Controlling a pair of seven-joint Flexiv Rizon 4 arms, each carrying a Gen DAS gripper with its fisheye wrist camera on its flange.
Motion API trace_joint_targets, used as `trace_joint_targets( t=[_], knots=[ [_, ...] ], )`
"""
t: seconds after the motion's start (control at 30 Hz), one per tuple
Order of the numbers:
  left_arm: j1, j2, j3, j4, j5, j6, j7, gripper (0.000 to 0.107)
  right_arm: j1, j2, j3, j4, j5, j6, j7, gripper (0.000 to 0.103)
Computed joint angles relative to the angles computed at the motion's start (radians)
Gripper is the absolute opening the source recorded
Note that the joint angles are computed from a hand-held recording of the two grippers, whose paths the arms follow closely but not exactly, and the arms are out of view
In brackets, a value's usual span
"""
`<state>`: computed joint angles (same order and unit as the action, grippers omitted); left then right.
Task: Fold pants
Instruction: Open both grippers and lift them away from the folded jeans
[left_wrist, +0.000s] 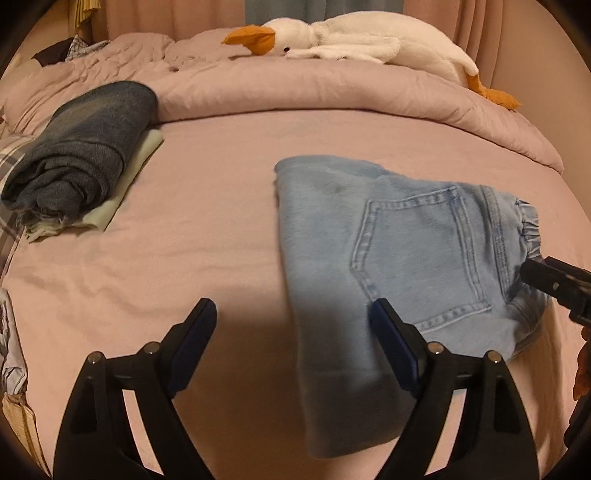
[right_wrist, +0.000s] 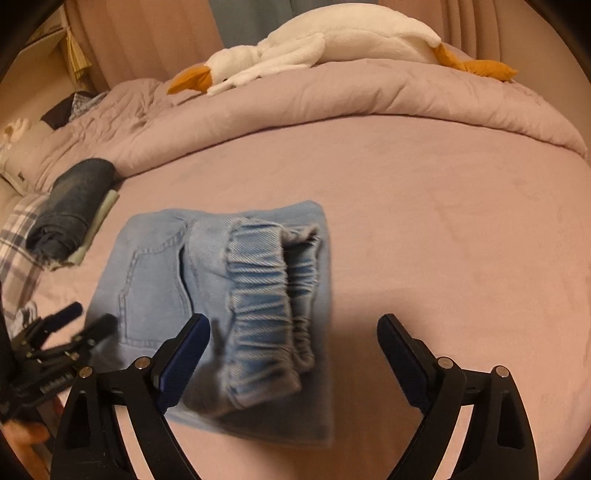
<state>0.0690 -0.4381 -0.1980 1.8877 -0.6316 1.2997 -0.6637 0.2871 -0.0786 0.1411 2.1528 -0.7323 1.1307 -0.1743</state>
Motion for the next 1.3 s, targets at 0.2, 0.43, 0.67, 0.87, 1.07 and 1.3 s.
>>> trace_joint_targets(
  t=[0.2, 0.43, 0.67, 0.87, 1.07, 1.3],
  knots=[
    [-0.017, -0.024, 0.022, -0.011, 0.048, 0.002, -0.027, 0.087, 0.01, -0.026, 0.003, -0.002, 0.057, -0.034, -0.045, 0.092],
    [0.025, 0.015, -0.025, 0.031, -0.008, 0.011, 0.002, 0.085, 0.016, -0.012, 0.003, 0.002, 0.08, -0.034, -0.037, 0.093],
    [0.019, 0.003, -0.034, 0.057, -0.056, 0.043, 0.037, 0.087, 0.009, -0.01, 0.007, 0.035, 0.058, -0.001, 0.002, 0.093],
    [0.009, 0.036, -0.023, 0.078, -0.052, 0.045, 0.014, 0.086, 0.011, 0.002, 0.006, 0.039, 0.048, -0.004, 0.036, 0.094],
    [0.018, 0.117, -0.04, 0.152, -0.137, 0.074, 0.089, 0.087, 0.021, 0.055, 0.036, 0.047, 0.026, -0.033, 0.064, 0.094],
    [-0.058, 0.191, 0.085, 0.192, -0.051, 0.027, 0.005, 0.102, 0.044, 0.115, 0.083, 0.045, -0.007, -0.09, 0.057, 0.094]
  ],
)
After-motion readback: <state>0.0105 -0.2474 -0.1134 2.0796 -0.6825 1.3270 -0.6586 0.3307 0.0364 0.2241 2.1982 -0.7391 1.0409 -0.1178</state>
